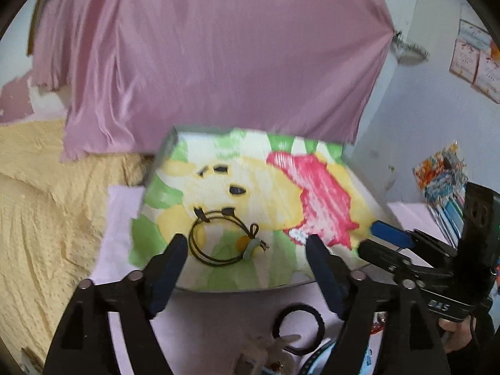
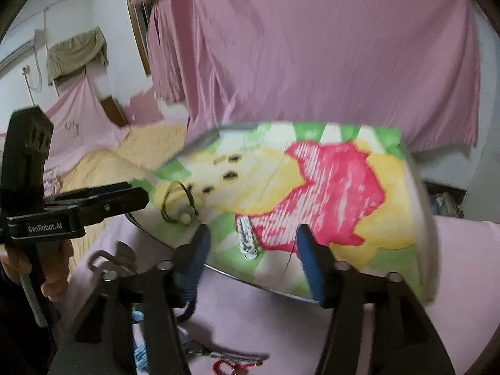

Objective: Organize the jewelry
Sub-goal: 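Withdraw both open tools from the tray back over the table, then grasp blue smartwatch with left tool while right tool grips the gold charm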

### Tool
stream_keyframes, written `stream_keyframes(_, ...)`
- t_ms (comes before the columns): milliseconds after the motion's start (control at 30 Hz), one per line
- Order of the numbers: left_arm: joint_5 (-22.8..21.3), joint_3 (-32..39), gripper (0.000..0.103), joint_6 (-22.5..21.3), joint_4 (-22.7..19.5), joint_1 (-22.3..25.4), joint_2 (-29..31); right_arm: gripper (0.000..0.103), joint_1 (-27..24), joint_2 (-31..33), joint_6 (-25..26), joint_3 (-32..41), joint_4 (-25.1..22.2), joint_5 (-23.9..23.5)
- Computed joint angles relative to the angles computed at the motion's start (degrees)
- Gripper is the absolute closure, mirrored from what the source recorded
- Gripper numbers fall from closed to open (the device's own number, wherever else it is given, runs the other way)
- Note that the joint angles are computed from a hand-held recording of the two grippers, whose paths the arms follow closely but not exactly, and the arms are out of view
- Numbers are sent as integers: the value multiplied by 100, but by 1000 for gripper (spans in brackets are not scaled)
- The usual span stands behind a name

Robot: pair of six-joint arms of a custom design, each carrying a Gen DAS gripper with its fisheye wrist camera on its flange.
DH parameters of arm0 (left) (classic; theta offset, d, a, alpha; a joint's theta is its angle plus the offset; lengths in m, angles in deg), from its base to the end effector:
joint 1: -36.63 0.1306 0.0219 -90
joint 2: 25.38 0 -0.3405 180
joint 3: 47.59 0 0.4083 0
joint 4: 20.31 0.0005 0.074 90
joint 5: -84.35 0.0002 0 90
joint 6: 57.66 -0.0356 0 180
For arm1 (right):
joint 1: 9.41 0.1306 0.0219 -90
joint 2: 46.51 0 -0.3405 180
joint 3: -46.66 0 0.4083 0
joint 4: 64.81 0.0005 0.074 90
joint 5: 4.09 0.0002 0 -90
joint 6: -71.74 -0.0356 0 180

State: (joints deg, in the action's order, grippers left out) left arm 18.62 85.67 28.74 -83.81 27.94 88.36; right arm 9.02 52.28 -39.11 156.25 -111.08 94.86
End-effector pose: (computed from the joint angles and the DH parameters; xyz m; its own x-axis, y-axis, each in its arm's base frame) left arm 0.6109 -0.1087 0.5046 -0.6581 0.1585 -0.7361 0.4724 0.8482 -0.2397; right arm 0.5368 0.1725 0.4801 -0.5828 0.1764 -0.7932 0.0164 0.9785 0.2055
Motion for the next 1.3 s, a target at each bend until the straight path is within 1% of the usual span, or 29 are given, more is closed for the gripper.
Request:
stream_keyframes(67,-47,-609,18,102,569,29,-446,41,95,-305,20,-320,300,278)
stream_keyframes(100,-88,-937,10,154,872,40,-689,35,145,-453,23,-481,472,421)
stream_keyframes(133,-124,-1172,6,205,1111,50,-868,29,201,-611,35,-651,654,570)
stream_keyframes(167,-165,-1508,5,283,1461,64,-1113,25,258,-755,64,-805,814,706)
stream_keyframes(200,-196,-1772,4,334,1731,75,-1310,20,311,-886,104,-948,970,843)
stream_keyframes(233,-226,-2021,3,354,1964,86,-1505,19,370,-1000,142,-1068,1100,981)
stream_keyframes(300,-245,-2373,2,362,2262,100,-1784,16,491,-1223,223,-1300,1341,1269)
stream_keyframes(400,-318,-2900,1,379,2697,99,-2196,9,669,-1544,327,-1655,1675,1592)
stream_keyframes(500,-363,-3322,1,351,3028,85,-2523,9,813,-1769,413,-1908,1838,1868)
stream_keyframes(700,-371,-3949,1,249,3330,78,-3030,9,1106,-2217,406,-2376,1962,2333)
stream_keyframes(933,-309,-4408,1,62,3387,50,-3428,9,1441,-2644,576,-2852,2166,2911)
stream_keyframes(1000,-285,-4472,1,1,3342,38,-3482,9,1515,-2750,531,-2951,2149,3029)
stream_keyframes(1133,-260,-4560,1,-142,3188,5,-3559,9,1552,-2900,306,-3124,2007,3104)
stream_keyframes(1300,-229,-4613,1,-391,2956,-54,-3579,9,1467,-2933,-42,-3175,1563,2993)
